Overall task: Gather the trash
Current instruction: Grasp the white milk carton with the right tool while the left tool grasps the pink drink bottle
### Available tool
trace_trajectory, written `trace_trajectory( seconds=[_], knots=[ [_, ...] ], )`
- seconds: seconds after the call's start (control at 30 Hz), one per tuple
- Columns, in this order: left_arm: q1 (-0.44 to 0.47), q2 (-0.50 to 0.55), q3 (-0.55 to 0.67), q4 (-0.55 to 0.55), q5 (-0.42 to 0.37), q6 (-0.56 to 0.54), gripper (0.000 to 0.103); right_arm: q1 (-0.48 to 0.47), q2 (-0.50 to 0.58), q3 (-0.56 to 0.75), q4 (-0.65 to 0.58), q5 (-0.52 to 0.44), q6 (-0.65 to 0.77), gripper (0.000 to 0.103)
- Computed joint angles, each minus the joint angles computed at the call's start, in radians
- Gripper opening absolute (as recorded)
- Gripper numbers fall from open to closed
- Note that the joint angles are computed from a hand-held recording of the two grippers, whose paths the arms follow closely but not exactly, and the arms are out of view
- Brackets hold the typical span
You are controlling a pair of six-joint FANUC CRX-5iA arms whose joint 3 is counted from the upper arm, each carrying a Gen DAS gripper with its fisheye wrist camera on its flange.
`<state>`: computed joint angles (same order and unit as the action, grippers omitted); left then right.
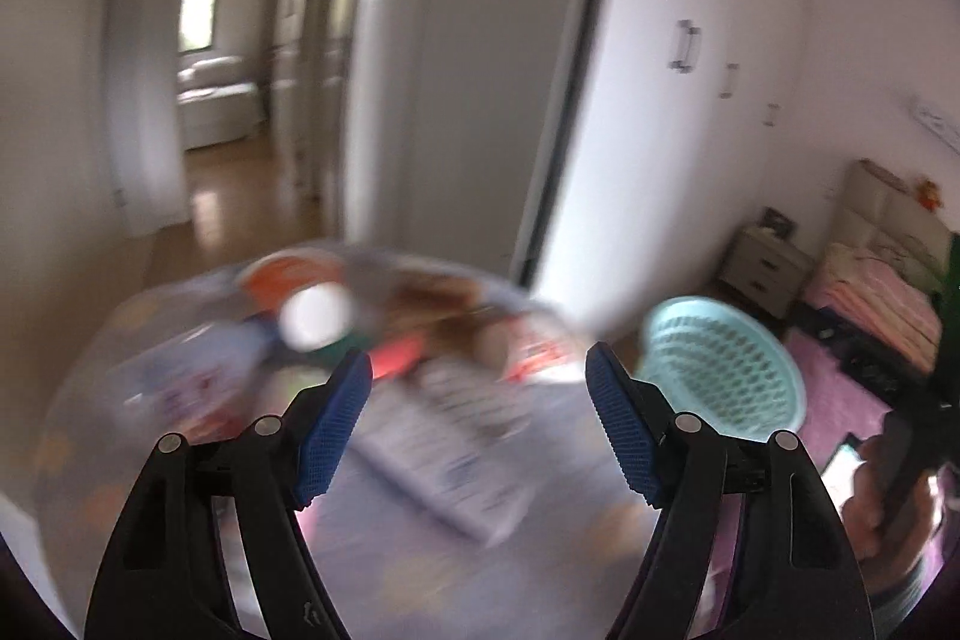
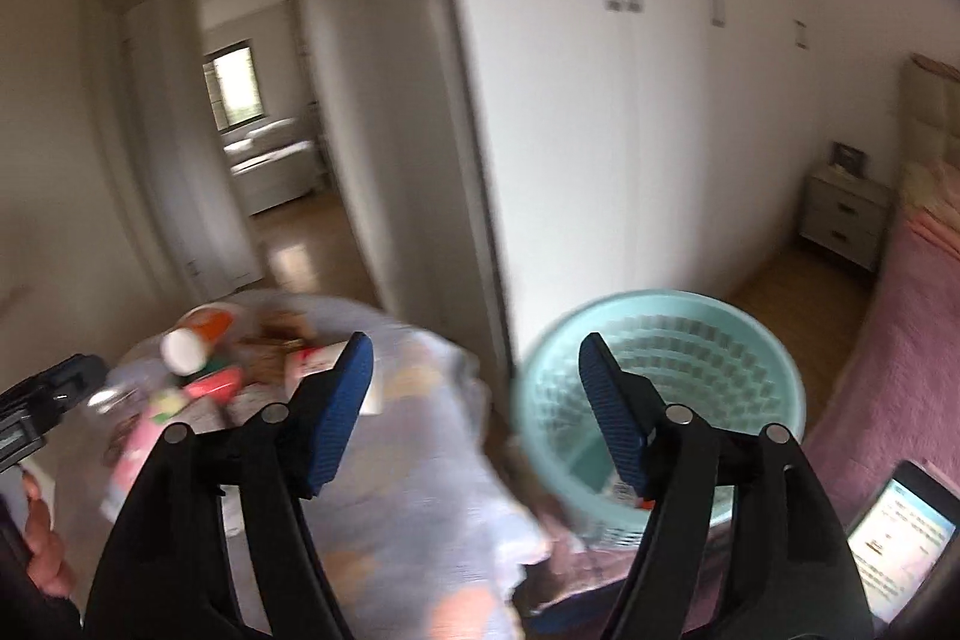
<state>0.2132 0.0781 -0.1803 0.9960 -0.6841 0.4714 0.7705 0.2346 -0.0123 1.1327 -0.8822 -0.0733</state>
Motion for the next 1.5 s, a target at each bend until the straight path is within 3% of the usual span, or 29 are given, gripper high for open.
trace_trajectory(
  seconds=[0.23,0.53,0.6,1.1,1.13,1.2,1.5],
  knots=[
    [0.118,0.076,0.092,-0.199,-0.078,0.157,0.072,0.047,0.115,0.14,-0.067,0.07,0.145,0.07],
    [0.137,0.136,0.115,-0.274,-0.107,0.176,0.07,0.068,0.228,0.28,-0.215,0.097,0.304,0.07],
    [0.135,0.151,0.129,-0.29,-0.115,0.181,0.065,0.074,0.252,0.313,-0.253,0.087,0.348,0.07],
    [0.126,0.205,0.19,-0.382,-0.169,0.254,0.062,0.078,0.354,0.475,-0.479,0.051,0.61,0.07],
    [0.125,0.207,0.191,-0.387,-0.169,0.261,0.06,0.079,0.359,0.485,-0.49,0.047,0.625,0.07],
    [0.126,0.21,0.196,-0.402,-0.173,0.279,0.048,0.08,0.373,0.508,-0.514,0.039,0.66,0.07],
    [0.145,0.199,0.172,-0.331,-0.174,0.26,0.046,0.072,0.45,0.654,-0.642,-0.023,0.819,0.073]
  ],
)
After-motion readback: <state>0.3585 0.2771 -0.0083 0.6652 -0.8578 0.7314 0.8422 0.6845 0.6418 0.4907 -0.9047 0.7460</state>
